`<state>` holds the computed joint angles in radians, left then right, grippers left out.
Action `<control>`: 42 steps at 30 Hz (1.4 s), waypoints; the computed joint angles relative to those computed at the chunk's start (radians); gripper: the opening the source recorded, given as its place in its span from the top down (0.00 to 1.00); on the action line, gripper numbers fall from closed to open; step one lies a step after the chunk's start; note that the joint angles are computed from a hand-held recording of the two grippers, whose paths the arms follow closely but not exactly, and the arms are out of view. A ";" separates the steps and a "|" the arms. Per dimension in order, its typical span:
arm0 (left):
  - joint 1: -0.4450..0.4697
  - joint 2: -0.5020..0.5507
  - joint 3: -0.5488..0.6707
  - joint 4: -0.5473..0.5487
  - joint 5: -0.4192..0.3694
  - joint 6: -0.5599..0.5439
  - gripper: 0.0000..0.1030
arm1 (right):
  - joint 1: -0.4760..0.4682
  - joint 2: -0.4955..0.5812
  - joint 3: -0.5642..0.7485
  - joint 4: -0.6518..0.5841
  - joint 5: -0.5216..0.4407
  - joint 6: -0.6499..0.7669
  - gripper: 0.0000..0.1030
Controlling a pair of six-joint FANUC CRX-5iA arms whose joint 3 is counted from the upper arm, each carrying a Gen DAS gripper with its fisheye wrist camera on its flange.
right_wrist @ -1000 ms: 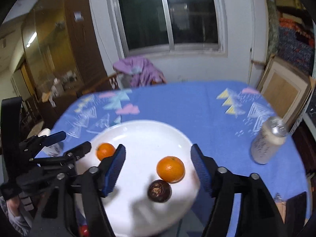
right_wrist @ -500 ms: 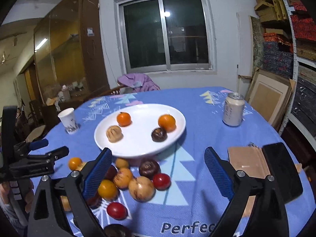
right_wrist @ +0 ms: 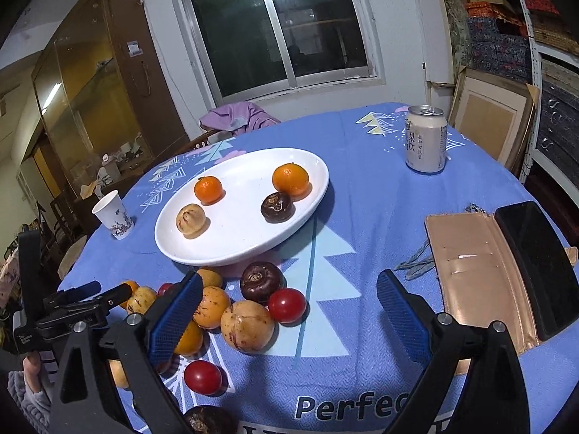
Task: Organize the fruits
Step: 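Grasp a small orange fruit with the left tool while the right tool grasps a speckled tan fruit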
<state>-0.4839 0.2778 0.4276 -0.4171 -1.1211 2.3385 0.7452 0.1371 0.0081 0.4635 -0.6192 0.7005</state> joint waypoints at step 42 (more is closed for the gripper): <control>0.018 -0.022 -0.051 0.017 0.044 -0.042 0.64 | 0.027 0.049 0.071 -0.101 -0.105 0.244 0.36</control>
<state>-0.4661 0.2555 0.3767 -0.3998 -1.0768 2.2961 0.7726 0.1858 0.0788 0.3620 -0.7237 0.9442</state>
